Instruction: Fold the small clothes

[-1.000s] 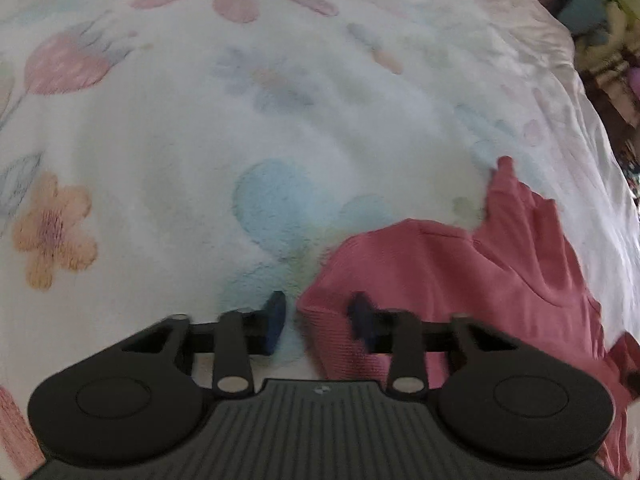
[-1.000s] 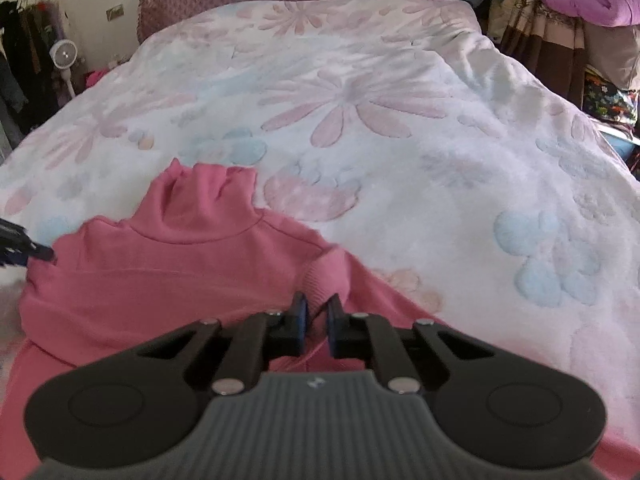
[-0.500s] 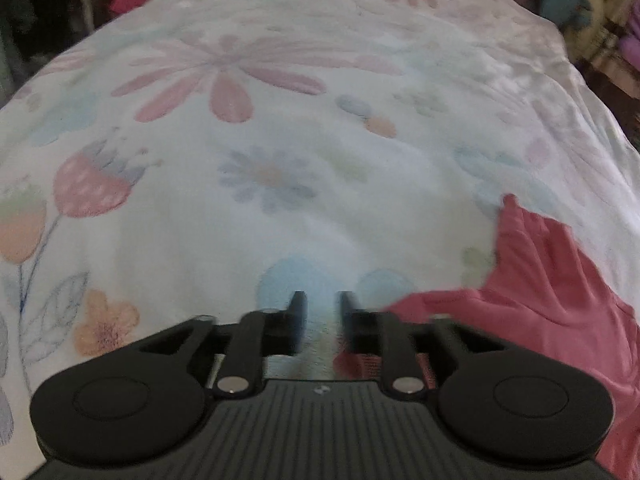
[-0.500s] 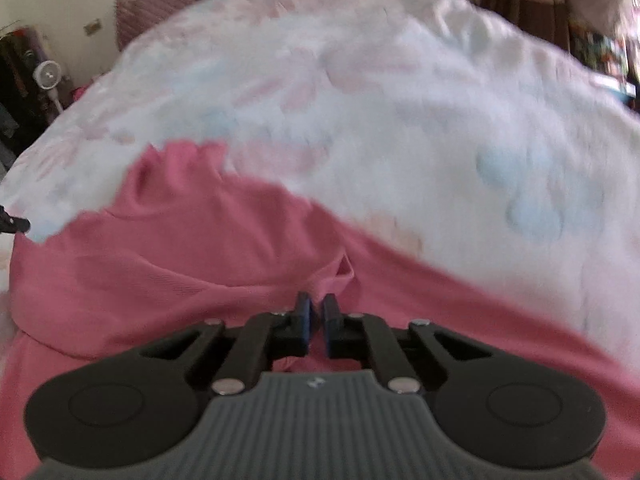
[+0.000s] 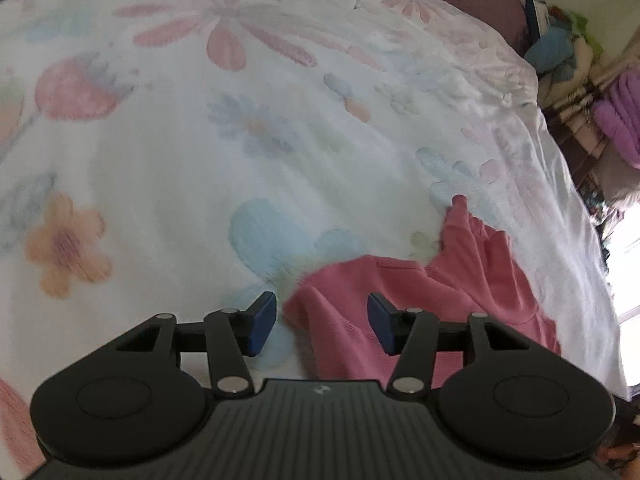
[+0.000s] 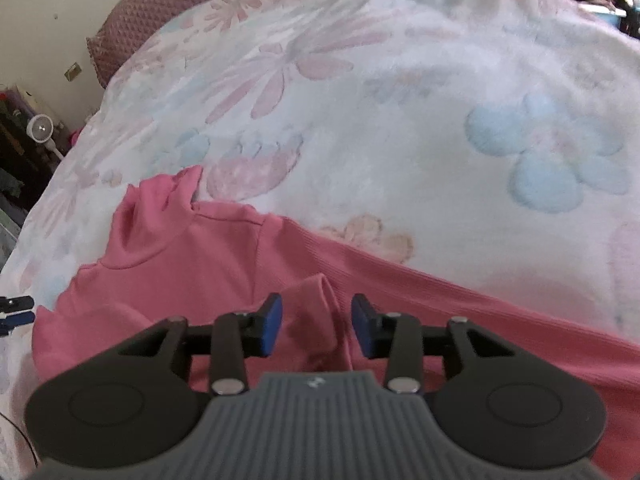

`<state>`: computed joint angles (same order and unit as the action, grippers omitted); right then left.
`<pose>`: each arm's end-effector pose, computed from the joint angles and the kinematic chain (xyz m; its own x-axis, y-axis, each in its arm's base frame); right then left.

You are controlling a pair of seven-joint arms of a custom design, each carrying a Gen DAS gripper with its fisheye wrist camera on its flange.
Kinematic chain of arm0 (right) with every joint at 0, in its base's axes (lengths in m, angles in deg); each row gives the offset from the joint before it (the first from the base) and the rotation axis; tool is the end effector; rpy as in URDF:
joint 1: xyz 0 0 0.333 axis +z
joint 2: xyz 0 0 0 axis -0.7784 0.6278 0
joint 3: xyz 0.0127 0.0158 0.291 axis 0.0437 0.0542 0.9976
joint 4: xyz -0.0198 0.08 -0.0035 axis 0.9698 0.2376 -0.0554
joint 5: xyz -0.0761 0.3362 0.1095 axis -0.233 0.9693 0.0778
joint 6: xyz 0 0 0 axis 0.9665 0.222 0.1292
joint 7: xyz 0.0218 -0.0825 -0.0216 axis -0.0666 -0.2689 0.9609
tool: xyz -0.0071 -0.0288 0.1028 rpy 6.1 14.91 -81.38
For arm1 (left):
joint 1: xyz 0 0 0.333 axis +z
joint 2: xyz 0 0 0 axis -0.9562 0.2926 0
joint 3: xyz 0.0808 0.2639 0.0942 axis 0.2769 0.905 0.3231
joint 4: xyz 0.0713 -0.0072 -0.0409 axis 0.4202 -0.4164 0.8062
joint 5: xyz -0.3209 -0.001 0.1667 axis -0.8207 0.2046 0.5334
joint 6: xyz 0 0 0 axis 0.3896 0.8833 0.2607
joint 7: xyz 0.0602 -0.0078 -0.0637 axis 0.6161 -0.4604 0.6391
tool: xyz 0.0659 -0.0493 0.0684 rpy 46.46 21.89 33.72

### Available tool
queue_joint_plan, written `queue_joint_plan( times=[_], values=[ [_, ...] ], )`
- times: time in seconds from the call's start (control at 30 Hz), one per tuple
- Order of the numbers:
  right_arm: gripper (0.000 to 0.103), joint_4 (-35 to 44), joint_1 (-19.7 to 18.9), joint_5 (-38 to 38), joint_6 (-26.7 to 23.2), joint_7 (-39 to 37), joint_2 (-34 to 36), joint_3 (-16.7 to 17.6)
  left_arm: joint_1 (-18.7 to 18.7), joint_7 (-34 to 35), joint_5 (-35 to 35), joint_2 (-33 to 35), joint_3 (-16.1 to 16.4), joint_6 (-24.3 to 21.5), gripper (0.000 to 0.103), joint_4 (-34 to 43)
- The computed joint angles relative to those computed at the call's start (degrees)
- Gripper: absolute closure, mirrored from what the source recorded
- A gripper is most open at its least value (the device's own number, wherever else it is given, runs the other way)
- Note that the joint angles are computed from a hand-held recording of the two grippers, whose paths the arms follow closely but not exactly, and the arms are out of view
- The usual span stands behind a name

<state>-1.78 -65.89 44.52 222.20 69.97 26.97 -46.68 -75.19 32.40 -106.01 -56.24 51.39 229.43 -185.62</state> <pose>0.6886 -0.1223 0.4051 -0.0043 -0.9330 -0.3598 -0.8378 0.1998 -0.5082 0.6321 -0.0863 0.4668 0.2138 -0.8799 0.4243 -0.7912 -0.4107 -0.4532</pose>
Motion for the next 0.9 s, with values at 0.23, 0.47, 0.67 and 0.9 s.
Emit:
queue_joint_plan(
  times=[0.23,0.47,0.67,0.9],
  values=[
    [0.103,-4.61,-3.17,8.88,4.92,-10.64,-3.51,4.19,-0.44,1.17,-0.53,0.81,-0.90,1.24,0.099,-0.75],
    [0.103,-5.28,0.33,8.24,10.55,-9.35,-3.59,0.08,-5.60,-9.38,13.71,1.51,3.74,5.13,0.099,-0.86],
    [0.090,-3.90,1.58,-0.53,11.43,-3.35,-1.15,-0.82,-7.54,-16.46,22.50,-0.44,6.24,3.03,0.050,-1.82],
    [0.077,-17.01,-2.13,4.48,12.51,-14.64,-11.82,2.61,-1.78,9.34,8.66,-11.65,-1.69,5.65,0.054,-15.15]
  ],
)
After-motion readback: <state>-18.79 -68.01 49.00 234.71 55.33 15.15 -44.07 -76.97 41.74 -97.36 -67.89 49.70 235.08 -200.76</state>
